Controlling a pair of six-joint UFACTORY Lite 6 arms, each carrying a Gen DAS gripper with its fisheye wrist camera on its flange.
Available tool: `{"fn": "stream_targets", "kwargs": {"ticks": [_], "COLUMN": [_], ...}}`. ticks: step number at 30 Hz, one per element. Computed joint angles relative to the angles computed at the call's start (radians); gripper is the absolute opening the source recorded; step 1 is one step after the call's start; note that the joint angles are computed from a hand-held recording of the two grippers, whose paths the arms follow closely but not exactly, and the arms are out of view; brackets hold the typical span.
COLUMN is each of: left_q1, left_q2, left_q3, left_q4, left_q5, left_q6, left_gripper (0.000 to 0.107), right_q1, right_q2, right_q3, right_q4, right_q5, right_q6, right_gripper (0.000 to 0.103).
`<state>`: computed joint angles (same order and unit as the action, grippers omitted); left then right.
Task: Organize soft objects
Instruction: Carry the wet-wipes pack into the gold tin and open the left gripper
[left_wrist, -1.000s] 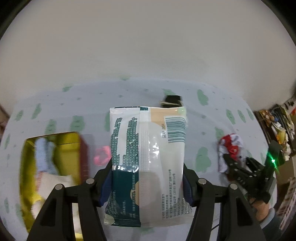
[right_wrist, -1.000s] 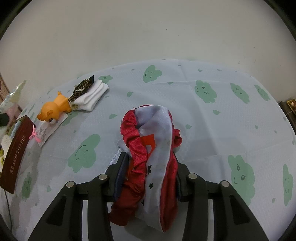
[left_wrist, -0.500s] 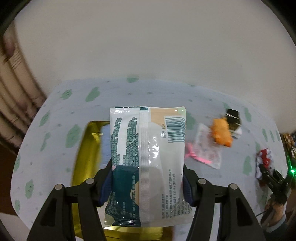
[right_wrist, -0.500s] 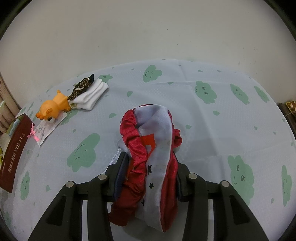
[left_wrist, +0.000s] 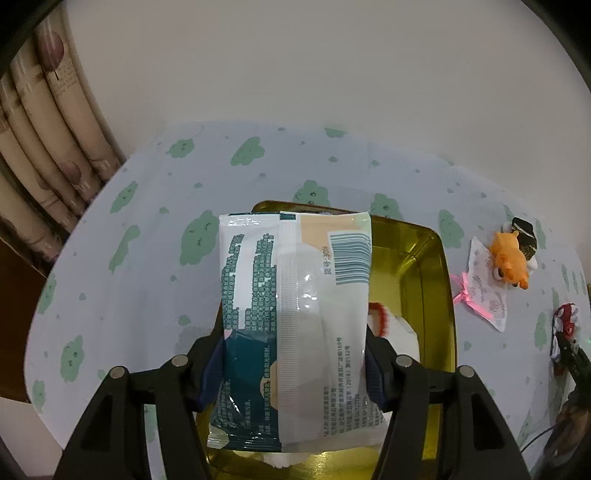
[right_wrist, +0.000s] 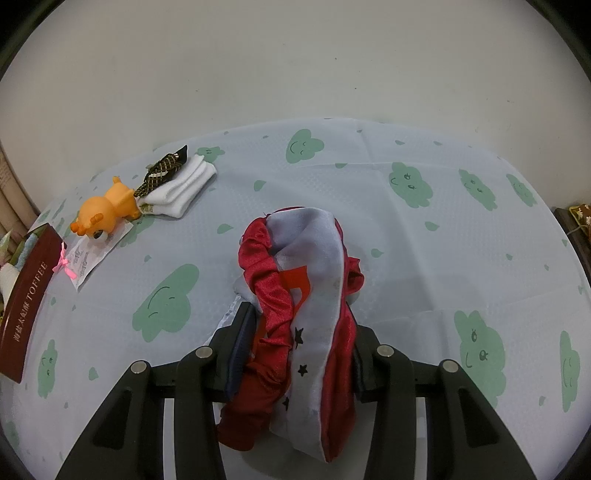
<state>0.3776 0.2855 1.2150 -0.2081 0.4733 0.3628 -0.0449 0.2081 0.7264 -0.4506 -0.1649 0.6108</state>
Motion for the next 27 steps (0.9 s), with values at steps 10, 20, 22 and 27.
{"fn": "stream_targets", "kwargs": {"ticks": [10, 20, 22, 27], "left_q1": [0.032, 0.043, 0.043, 0.054], "left_q2": [0.083, 0.088, 0.089, 0.124], "left_q3": [0.033, 0.082, 0.083, 0.114], "left_q4": [-0.091, -0.065, -0.065, -0.063], "left_q5": [0.047, 0.147, 0.150, 0.191], "left_q6": [0.133, 0.128, 0.138, 0.119], "left_gripper": [0.066, 0.066, 0.067, 0.069], "right_q1": [0.007, 0.008, 0.005, 0.002], "right_q2": [0.002, 0.002, 0.003, 0.004], "right_q3": [0.002, 0.003, 0.001, 0.000], "right_q4": [0.027, 0.047, 0.045, 0.049], "right_q5": [0.003, 0.004, 0.002, 0.001], "right_q6": [-0.022, -0.041, -0.044, -0.051], "right_gripper": [0.041, 0.042, 0.042, 0.043]}}
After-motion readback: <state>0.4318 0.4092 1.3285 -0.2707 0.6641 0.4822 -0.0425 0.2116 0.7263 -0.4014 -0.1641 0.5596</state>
